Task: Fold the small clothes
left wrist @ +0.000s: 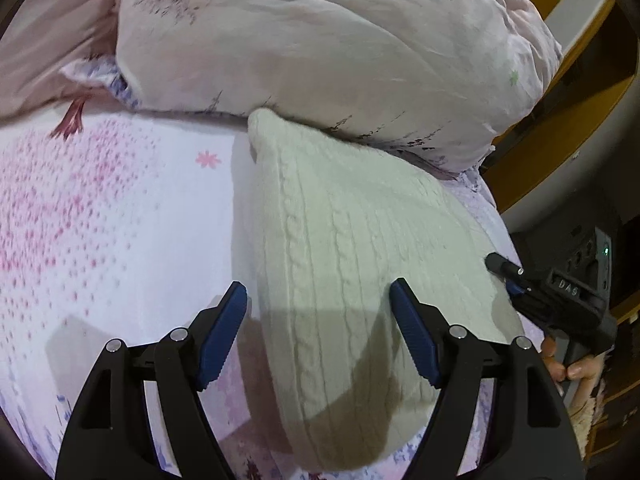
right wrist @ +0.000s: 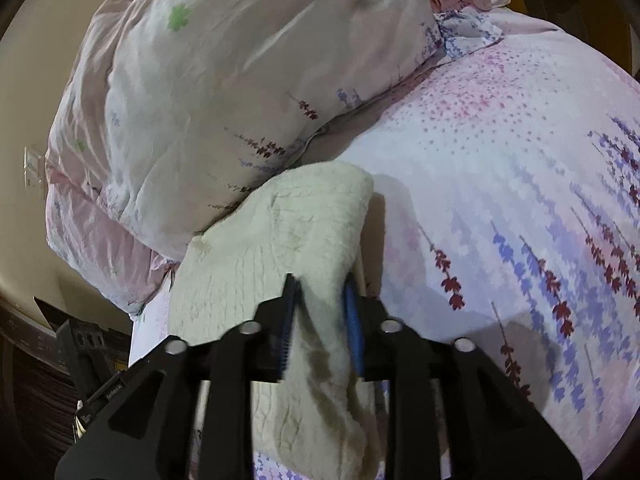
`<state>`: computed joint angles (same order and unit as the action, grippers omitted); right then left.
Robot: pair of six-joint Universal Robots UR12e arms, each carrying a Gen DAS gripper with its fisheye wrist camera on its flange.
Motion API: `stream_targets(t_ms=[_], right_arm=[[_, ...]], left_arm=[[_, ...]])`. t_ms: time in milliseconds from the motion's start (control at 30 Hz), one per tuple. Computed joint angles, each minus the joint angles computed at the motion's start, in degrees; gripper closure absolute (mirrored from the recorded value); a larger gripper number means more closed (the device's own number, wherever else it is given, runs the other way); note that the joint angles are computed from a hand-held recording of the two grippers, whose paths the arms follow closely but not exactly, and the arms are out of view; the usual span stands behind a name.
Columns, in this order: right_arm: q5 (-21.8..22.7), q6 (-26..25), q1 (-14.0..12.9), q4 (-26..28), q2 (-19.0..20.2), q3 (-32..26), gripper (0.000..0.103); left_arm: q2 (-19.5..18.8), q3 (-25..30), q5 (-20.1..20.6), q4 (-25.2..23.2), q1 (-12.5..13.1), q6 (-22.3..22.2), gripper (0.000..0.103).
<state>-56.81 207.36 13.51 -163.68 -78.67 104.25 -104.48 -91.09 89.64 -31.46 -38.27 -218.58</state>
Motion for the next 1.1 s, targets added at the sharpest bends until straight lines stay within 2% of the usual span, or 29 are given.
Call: stream_targets(t_ms=[100,233,333,367,400,433,467,500,533,567,633,733,767,833,867,900,933,967,1000,1033,1100], right_arm=[[1.58,2.13,-0.63,0.33,1.34,-1.82,0.057],[4.57,4.24,-1.15,3.24,4.10,-5.82,0.055],[3.45,4.08,-0.80,5.79,5.36,-8.03,0.055],[2.74,3.83,-0.53,6.62,5.83,-8.79,0.056],[2.43,3.41,-0.35,6.92,6.11,-9.18,0.071],[2.11,2.70,-0.05,6.51,6.42,-9.49,0.084],[2.72,0.62,0.28,5.25,6.75,-9.75,0.094],[2.27,-0.27,0.58,2.89,6.72,-9.48,0.095],[1.16,-0.92,0.90,0.53,6.62,-9.16,0.095],[-1.06,-2.09,1.35,-2.13,6.41,-8.85,0.095],[-5.83,-2.03,1.91,-2.16,6.17,-9.08,0.096],[-10.10,0.10,2.06,6.22,6.80,-10.71,0.096],[-9.71,0.95,2.00,7.92,7.35,-10.91,0.096],[-9.36,1.67,1.95,6.59,7.39,-10.58,0.093],[-8.38,1.39,1.78,6.58,7.12,-10.44,0.087],[-7.75,1.19,1.53,6.83,6.71,-10.13,0.077],[-7.10,0.82,1.08,7.16,6.04,-9.59,0.073],[-6.14,0.44,0.72,6.56,5.15,-8.61,0.066],[-4.85,0.05,0.32,5.57,4.39,-7.53,0.056],[-3.68,-0.17,0.13,4.52,3.47,-6.25,0.052],[-2.20,-1.37,-0.44,3.93,1.83,-3.87,0.049]], left_arm=[[-0.54,0.89,-2.88,-0.51,0.97,0.38,0.028],[-1.02,0.64,-10.30,2.10,4.10,-3.98,0.029],[-1.67,0.82,-12.60,4.02,5.71,-6.95,0.031],[-1.97,1.00,-13.33,4.45,6.11,-7.41,0.032],[-2.31,1.26,-13.86,4.65,6.43,-7.61,0.033],[-2.78,1.70,-14.14,4.52,6.65,-7.63,0.041],[-3.14,1.95,-14.84,4.47,6.82,-7.36,0.054],[-3.48,2.27,-15.21,4.09,6.89,-6.95,0.061],[-3.68,2.37,-14.68,4.21,6.79,-6.39,0.077],[-3.70,2.21,-13.73,4.91,6.66,-5.69,0.085],[-3.68,1.79,-11.77,6.36,6.58,-5.49,0.088],[-3.73,1.28,-9.64,7.04,6.60,-6.99,0.091],[-3.86,1.34,-9.84,6.78,6.72,-6.92,0.091],[-3.81,1.25,-10.60,6.87,6.84,-7.21,0.091],[-3.85,1.37,-10.93,7.06,6.85,-7.20,0.089],[-3.65,1.16,-11.57,7.26,7.02,-7.21,0.088],[-3.36,0.86,-12.54,7.59,7.10,-8.18,0.082],[-2.74,-0.11,-13.83,8.66,7.28,-9.29,0.068],[-2.24,-0.85,-14.58,9.34,7.39,-9.98,0.059],[-1.33,-2.02,-14.56,10.09,7.25,-10.73,0.046],[-0.01,-3.54,-13.49,10.33,6.61,-10.56,0.042]])
